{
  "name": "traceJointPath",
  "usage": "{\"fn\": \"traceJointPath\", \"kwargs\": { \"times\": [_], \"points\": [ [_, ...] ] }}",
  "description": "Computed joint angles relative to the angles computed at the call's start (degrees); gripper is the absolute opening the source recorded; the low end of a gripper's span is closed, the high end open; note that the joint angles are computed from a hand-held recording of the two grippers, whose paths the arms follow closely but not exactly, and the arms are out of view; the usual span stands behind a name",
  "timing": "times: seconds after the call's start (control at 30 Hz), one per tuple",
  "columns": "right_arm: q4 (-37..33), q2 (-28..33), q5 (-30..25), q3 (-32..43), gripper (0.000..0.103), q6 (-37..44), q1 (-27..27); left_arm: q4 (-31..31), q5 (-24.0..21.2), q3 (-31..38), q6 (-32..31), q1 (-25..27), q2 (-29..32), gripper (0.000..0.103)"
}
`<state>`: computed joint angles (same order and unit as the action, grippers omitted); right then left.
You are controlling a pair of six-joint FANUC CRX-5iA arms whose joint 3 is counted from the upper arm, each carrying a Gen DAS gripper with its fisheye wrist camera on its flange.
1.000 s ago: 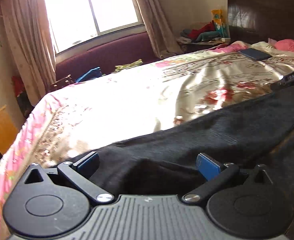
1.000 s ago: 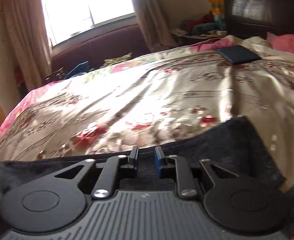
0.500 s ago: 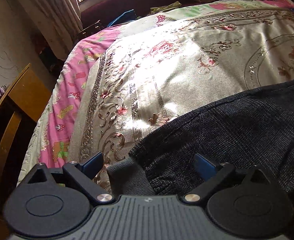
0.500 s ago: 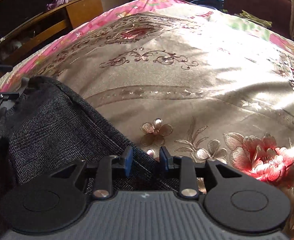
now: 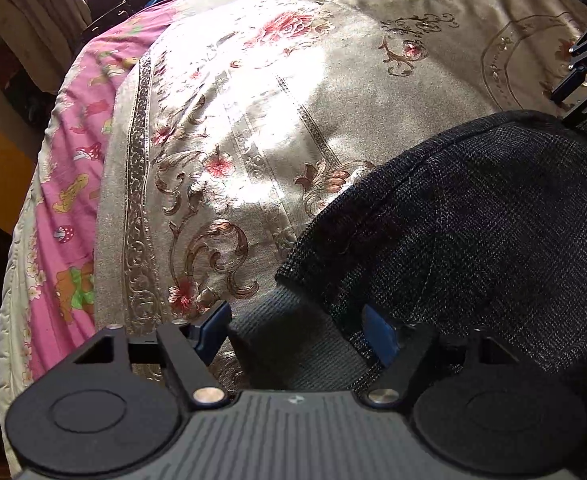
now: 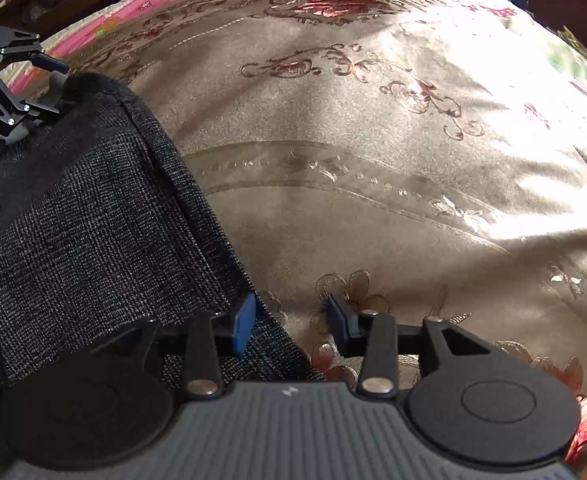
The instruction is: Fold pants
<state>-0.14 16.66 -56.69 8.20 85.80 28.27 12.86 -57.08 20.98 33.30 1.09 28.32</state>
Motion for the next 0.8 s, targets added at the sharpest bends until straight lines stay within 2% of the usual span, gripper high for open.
{"fn": "traceJointPath", "kwargs": {
  "times": [0.07, 0.1, 0.17, 0.2, 0.23, 0.3, 0.5, 0.67, 0.8],
  "points": [
    [0.4, 0.06, -0.99, 0.36, 0.04, 0.24, 0.11, -0.98, -3.34, 3.38, 1.13, -0.15, 1.87, 0.084],
    [0.89, 0.14, -1.39, 0.44, 0.037, -0.76, 0.35, -1.18, -4.81, 4.74, 1.94, -0.18, 2.59, 0.082],
    [-0.69, 0.39, -2.9, 1.58, 0.02, -1.72, 0.27, -2.56, -6.85, 6.76, 3.91, -0.61, 3.25, 0.076],
    [-1.19, 0.75, -3.99, 2.52, 0.006, -1.95, 0.4, -3.34, -6.58, 6.67, 3.53, -0.94, 2.83, 0.068],
    [-0.04, 0.52, -3.91, 2.17, 0.004, -2.95, 1.0, -3.84, -6.09, 6.11, 2.31, -1.22, 2.11, 0.062],
    [1.98, -0.17, -3.27, 1.15, 0.002, -4.53, 1.89, -6.82, -2.8, 4.2, 2.55, -2.26, 0.07, 0.025],
    [6.88, -4.7, -0.65, -2.12, 0.001, -9.86, 3.72, -4.76, 1.53, -1.53, -0.11, -1.9, -4.81, 0.023],
    [13.08, -11.08, 1.04, -5.06, 0.0, -16.1, 6.65, 0.83, 2.93, -5.11, -2.48, -0.08, -9.79, 0.022],
    [15.77, -19.26, 0.87, -7.77, 0.0, -21.18, 10.27, 8.3, 2.69, -11.49, -8.2, 2.0, -17.63, 0.022]
  ]
}}
